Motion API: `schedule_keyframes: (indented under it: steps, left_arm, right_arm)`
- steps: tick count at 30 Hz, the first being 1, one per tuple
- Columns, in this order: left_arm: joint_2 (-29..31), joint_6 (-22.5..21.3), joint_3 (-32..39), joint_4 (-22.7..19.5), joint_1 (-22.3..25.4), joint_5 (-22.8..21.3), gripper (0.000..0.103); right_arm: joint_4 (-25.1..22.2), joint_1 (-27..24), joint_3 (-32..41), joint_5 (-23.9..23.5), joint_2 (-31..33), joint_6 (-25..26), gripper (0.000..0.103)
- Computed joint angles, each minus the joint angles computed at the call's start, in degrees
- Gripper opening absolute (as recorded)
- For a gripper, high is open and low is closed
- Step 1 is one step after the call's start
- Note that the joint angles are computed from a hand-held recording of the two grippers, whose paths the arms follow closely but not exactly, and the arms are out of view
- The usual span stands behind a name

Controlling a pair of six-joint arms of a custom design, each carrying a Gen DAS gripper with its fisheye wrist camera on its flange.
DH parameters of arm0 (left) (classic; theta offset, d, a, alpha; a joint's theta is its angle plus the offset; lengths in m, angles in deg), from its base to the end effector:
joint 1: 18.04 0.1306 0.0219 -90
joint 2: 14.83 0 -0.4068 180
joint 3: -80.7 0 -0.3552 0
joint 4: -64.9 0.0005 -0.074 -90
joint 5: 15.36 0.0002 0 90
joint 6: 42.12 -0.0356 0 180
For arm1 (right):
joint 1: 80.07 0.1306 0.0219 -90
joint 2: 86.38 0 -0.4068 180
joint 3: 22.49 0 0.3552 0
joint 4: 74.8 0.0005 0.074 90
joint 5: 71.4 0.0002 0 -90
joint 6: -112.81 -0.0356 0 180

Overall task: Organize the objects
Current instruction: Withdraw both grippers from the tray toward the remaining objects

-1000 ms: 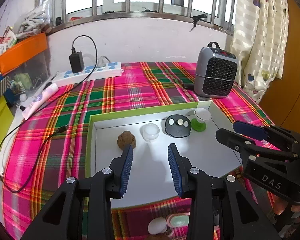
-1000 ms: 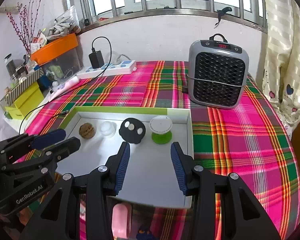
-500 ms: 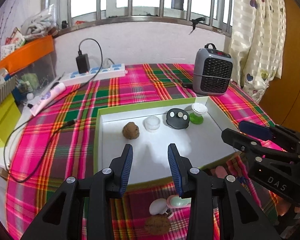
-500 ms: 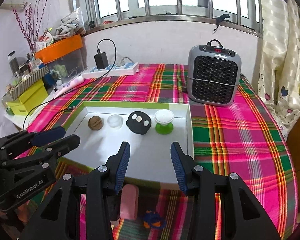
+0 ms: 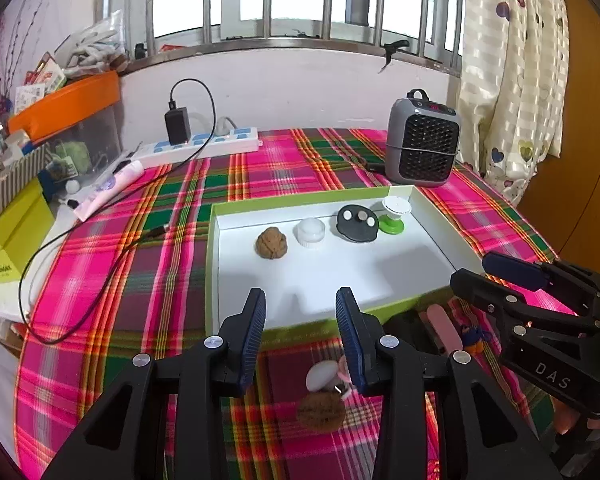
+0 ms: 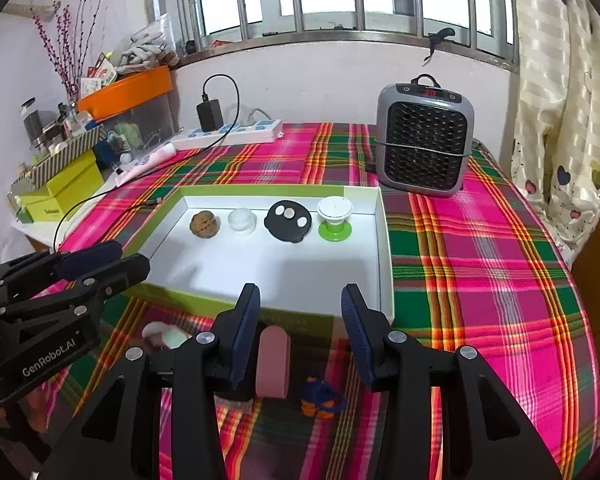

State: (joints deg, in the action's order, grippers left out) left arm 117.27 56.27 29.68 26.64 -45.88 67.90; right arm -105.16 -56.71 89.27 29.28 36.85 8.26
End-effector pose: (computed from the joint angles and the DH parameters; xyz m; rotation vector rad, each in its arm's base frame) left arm 0.6483 -0.3382 0.3407 0.3273 2.2711 -0.1938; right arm 0.6216 0.2607 0.3274 -0.0804 2.2875 0.1299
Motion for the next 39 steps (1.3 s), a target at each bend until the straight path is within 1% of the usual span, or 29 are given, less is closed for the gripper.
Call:
schedule_keyframes:
  steps: [4, 10, 13, 17, 20, 27, 29, 33, 39]
  left_arm:
    - [-1.21, -0.30, -2.33, 1.29, -0.17, -0.28, 0.035]
    - [-2.44, -0.21, -5.16, 2.12, -0.28, -0.02, 0.035]
    - [-3.05, -1.08, -6.71, 2.88, -0.67, -1.74, 0.035]
    - [-3.81, -1.63, -8.52, 3.79, -0.79, -1.65, 0.036]
    - [-4.27, -2.16, -9.51, 4.47, -1.09, -2.63, 0.036]
    - [-5.23, -1.71, -11.40, 5.23, -1.05, -1.24, 0.037]
    - [-5.59, -1.45, -12.28, 5.64, -0.79, 0.01, 0.039]
    - [-5.54, -0.36, -12.89, 5.06, -0.29, 0.86, 0.040]
    - [-5.71, 0.95, -14.09, 5.25, 0.64, 3.34, 0.040]
  right_arm:
    - [0.59, 0.42, -1.31, 0.17, -0.69, 0.06, 0.044]
    - [1.63, 0.92, -3.60, 0.14, -1.77, -0.16, 0.044]
    - [2.18, 1.13, -4.88, 0.41, -2.34, -0.47, 0.044]
    - [2.44, 1.18, -6.22, 0.64, -2.83, -1.07, 0.044]
    - [2.47, 1.38, -6.88, 1.39, -3.05, -0.93, 0.044]
    - [2.72, 1.64, -8.02, 1.58, -3.56, -0.92, 0.044]
    - [2.70, 1.62, -8.32, 1.35, -3.70, -0.96, 0.044]
    - [2.72, 1.59, -9.30, 1.20, -4.08, -1.63, 0.044]
    - [2.81, 1.26, -10.28, 0.88, -4.53, -2.71, 0.044]
